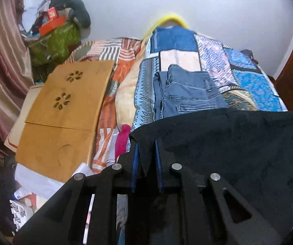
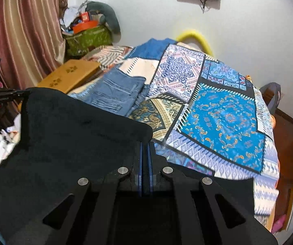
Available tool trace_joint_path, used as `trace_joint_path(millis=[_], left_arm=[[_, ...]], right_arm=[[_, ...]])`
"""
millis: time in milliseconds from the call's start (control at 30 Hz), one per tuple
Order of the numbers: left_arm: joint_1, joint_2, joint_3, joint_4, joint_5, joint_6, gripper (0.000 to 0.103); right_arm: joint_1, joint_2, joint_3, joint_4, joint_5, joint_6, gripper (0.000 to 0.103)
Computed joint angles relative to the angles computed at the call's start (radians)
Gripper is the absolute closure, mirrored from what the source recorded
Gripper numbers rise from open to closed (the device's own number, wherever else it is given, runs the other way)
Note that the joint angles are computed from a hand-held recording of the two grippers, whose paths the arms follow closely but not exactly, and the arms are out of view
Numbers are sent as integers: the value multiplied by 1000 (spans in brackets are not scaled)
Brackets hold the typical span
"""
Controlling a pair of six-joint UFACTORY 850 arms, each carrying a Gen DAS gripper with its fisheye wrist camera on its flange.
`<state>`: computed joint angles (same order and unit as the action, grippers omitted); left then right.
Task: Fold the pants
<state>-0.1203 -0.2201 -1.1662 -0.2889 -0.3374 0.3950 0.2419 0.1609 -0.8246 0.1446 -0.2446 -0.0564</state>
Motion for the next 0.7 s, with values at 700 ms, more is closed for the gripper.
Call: trace_joint_path(millis=[700], left_arm=[[134, 465, 476, -34, 16, 120, 99]], right_arm=[[371, 400, 299, -453, -117, 647, 99]])
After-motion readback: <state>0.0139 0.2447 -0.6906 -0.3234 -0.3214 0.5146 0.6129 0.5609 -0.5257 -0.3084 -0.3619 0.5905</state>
